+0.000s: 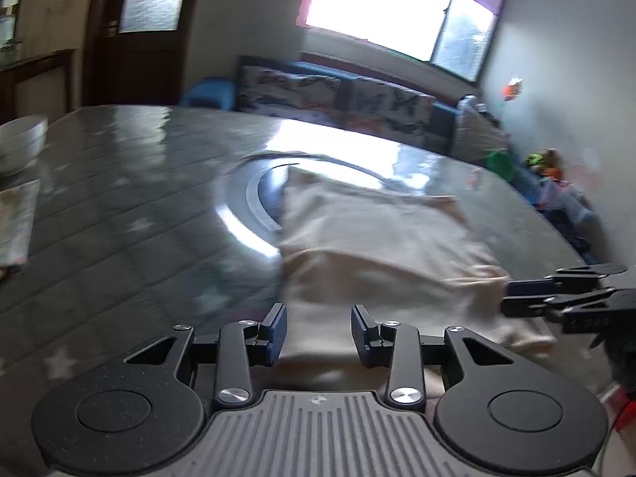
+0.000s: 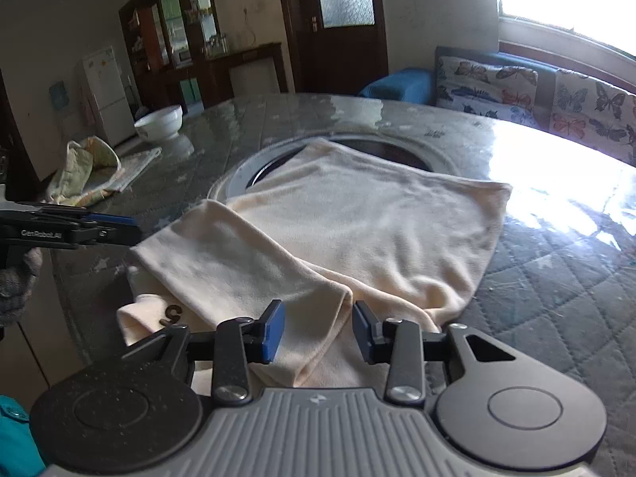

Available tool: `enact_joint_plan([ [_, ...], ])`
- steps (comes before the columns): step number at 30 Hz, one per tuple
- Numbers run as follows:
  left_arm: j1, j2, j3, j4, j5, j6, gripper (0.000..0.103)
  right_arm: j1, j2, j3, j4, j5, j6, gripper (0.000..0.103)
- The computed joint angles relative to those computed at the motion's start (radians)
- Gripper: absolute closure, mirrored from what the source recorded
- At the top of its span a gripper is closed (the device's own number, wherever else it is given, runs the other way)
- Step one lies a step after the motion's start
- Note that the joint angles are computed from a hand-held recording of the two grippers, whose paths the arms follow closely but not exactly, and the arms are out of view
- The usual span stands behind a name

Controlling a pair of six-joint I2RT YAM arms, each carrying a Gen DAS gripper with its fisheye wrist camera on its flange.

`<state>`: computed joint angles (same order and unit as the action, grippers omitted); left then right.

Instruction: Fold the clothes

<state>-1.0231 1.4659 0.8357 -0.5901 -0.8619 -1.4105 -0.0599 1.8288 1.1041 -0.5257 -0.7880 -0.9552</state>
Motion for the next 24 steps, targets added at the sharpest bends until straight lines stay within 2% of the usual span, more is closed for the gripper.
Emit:
enact_joint_plan([
  [4, 0.001, -0.01, -0.04, -0.013, 0.029, -0.034, 0.078, 0.038, 0.023, 0.006, 0.031, 0.033, 0.036, 0.071],
  [6, 0.009, -0.001, -0.045, -0.006, 0.054, -0.009, 0.083, 0.051, 0.028, 0.001, 0.054, 0.052, 0.056, 0.073],
  [8, 0.016, 0.02, -0.029, -0.018, 0.069, 0.024, 0.083, 0.06, 0.032, -0.002, 0.068, 0.069, 0.069, 0.076],
  [11, 0.029, -0.024, -0.033, 0.008, 0.056, 0.078, 0.083, 0.055, 0.027, 0.002, 0.056, 0.066, 0.061, 0.077],
  [15, 0.11, -0.06, -0.035, 0.142, 0.069, 0.229, 0.083, 0.063, 0.027, 0.001, 0.071, 0.075, 0.071, 0.077],
  [19, 0.19, -0.015, -0.02, 0.308, 0.116, 0.384, 0.083, 0.069, 0.03, -0.003, 0.083, 0.082, 0.079, 0.077],
  [22, 0.239, 0.029, -0.02, 0.394, 0.17, 0.437, 0.084, 0.067, 0.031, -0.004, 0.084, 0.079, 0.082, 0.077],
  [24, 0.257, 0.058, -0.006, 0.37, 0.184, 0.416, 0.084, 0.068, 0.031, -0.007, 0.089, 0.08, 0.083, 0.077],
])
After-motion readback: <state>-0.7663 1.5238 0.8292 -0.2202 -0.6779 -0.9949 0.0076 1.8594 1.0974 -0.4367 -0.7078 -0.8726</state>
